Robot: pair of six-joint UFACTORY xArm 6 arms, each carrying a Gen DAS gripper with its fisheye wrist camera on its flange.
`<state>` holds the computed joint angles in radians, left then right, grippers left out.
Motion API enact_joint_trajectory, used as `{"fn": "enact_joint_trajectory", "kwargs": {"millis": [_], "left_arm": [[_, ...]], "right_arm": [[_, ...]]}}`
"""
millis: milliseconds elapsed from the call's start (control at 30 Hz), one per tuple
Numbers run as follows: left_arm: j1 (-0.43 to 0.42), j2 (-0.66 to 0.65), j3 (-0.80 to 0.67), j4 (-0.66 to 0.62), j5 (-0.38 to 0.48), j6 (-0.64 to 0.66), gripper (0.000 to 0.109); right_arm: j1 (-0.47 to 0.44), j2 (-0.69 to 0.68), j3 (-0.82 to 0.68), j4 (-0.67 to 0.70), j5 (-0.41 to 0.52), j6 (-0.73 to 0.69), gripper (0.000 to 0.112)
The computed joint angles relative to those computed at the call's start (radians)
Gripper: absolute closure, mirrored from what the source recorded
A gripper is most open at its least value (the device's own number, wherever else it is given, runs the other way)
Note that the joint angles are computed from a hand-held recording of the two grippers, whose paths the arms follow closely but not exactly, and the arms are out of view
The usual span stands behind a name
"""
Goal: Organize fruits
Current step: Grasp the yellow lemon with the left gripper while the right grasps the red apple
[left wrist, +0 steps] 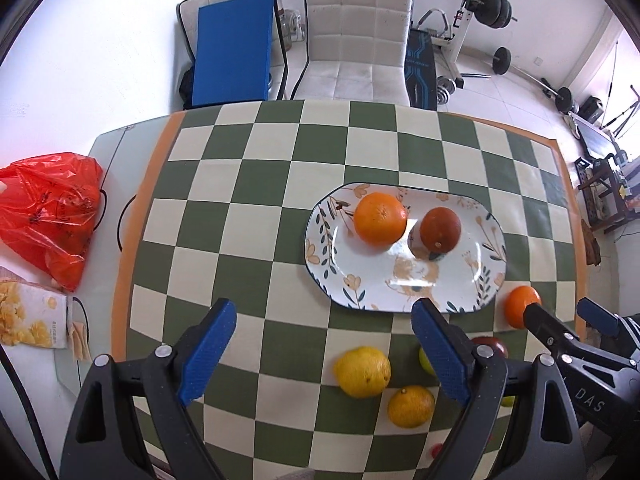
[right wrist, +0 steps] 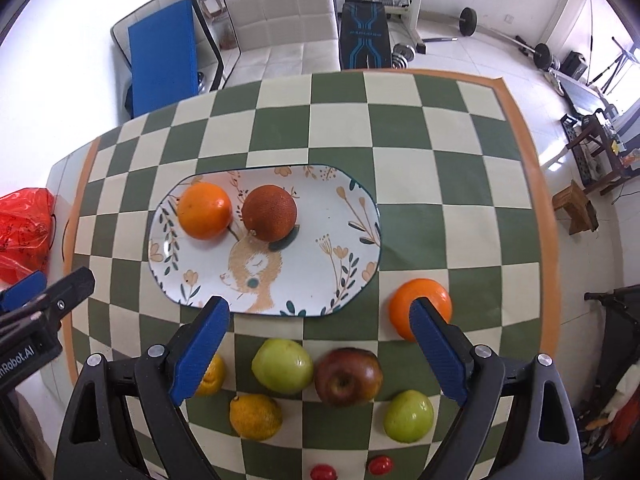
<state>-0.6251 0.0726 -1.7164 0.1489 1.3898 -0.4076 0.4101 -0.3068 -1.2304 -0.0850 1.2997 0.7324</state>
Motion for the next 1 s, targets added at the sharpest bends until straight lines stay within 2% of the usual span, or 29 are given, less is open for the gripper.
{"fn": "enact_joint_trajectory", "kwargs": {"millis": [300, 667, 900, 1000], "left_arm": [[-0.034, -0.15, 0.079, 0.014, -0.012, -0.003, 0.019], [-0.074, -0.232, 0.094, 0.022, -0.015, -0.024, 0.019], [-0.068, -0.218, 0.084, 0.007, -0.011, -0.041, 0.019], [-0.064, -0.195, 0.089, 0.027, -0.004, -0.043, 0.006]], "right_arm": [[0.128, -0.121, -0.047, -0.102, 0.121, 0.113, 0.019], [0.267, -0.163, -0.166, -0.202, 0.241, 0.222, 0.019], [0.276, -0.174, -0.176, -0.205, 0.241, 0.246, 0.019], [0.232, -0.206, -0.124, -0.159, 0.195, 0.249, 0.019]]}}
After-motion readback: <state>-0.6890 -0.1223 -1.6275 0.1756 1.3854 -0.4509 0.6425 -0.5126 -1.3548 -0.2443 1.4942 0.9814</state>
